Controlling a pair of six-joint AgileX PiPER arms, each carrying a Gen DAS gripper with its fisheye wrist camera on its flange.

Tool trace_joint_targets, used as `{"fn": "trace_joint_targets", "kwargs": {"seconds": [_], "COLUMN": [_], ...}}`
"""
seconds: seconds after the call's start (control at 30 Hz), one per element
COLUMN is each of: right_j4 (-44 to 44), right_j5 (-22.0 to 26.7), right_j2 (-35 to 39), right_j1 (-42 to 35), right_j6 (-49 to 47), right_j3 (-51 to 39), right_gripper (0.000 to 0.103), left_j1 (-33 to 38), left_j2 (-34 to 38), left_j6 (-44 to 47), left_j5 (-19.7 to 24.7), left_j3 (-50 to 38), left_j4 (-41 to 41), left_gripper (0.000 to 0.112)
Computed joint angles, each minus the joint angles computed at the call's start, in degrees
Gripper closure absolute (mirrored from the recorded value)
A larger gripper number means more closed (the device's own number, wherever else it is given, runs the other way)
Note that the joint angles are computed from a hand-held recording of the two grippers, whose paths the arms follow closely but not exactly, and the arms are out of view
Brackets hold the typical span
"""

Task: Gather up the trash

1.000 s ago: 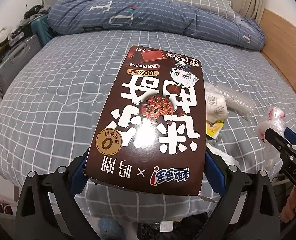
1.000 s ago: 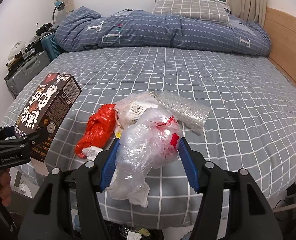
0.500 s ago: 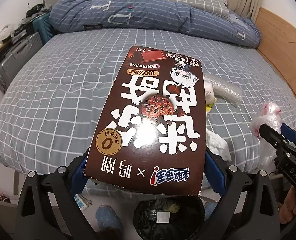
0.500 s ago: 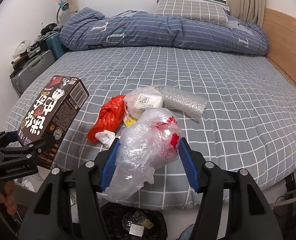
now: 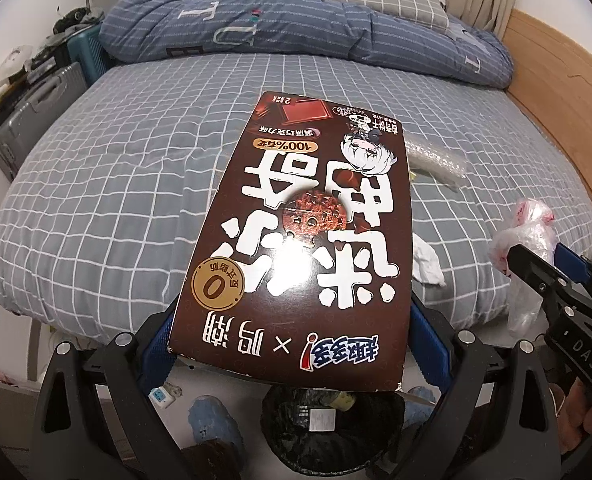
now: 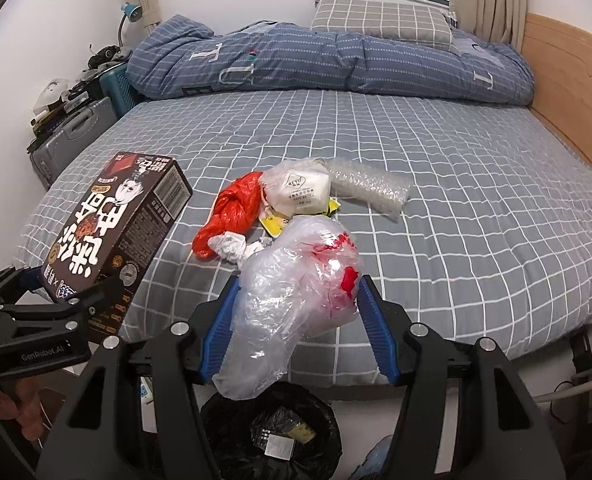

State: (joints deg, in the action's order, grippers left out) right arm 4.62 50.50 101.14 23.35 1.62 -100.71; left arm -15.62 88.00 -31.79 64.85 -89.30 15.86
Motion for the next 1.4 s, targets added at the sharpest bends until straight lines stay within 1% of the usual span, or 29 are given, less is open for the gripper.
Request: {"fn": "trace_joint_targets", "kwargs": {"seconds": [0.07, 0.1, 0.2, 0.47, 0.7, 1.03, 1.23, 1.4], "right_j4": [-0.16, -0.16, -0.53, -1.98, -2.37, -2.29, -1.65, -0.94], "right_j5": [-0.26, -0.08, -0.56, -2.10, -2.55, -4.64, -6.05, -7.65], "right_j2": [-0.80, -0.04, -1.48, -7.49, -10.26, -13.08, -14.36, -15.14], "right_j1": [0.15, 0.08, 0.37, 1.79, 2.48, 2.69, 2.66, 2.78], "right_j6": [0.14, 0.12, 0.43, 1.81, 2.51, 3.19, 3.00, 2.38], "right_j3": [1.03, 0.09, 1.99, 9.83, 14.43, 21.91, 26.34, 30.84], "right_gripper": [0.046, 0.046, 0.046, 0.046, 0.046, 0.046, 0.046, 0.046], "left_j1": [-1.12, -1.45, -2.52, -4.99, -6.88, -12.32, -15.18, -16.55], "left_j2": [-0.98, -1.39, -2.65, -6.24, -10.43, -14.50, -15.35, -16.32], "left_j6": [-1.11, -1.54, -3.16, -6.91, -10.89, -16.93, -19.91, -22.23], "left_j5": [0.09, 0.09, 0.11, 0.35, -0.18, -0.44, -0.45, -1.62], "left_j3": [1.21, 1.75, 3.46, 8.01, 14.51, 23.71, 27.01, 30.94], "left_j4": [0.68, 0.89, 1.47, 2.82, 3.03, 4.80, 5.10, 4.81], "left_gripper": [0.019, 0.019, 0.019, 0.019, 0.019, 0.019, 0.019, 0.019]}}
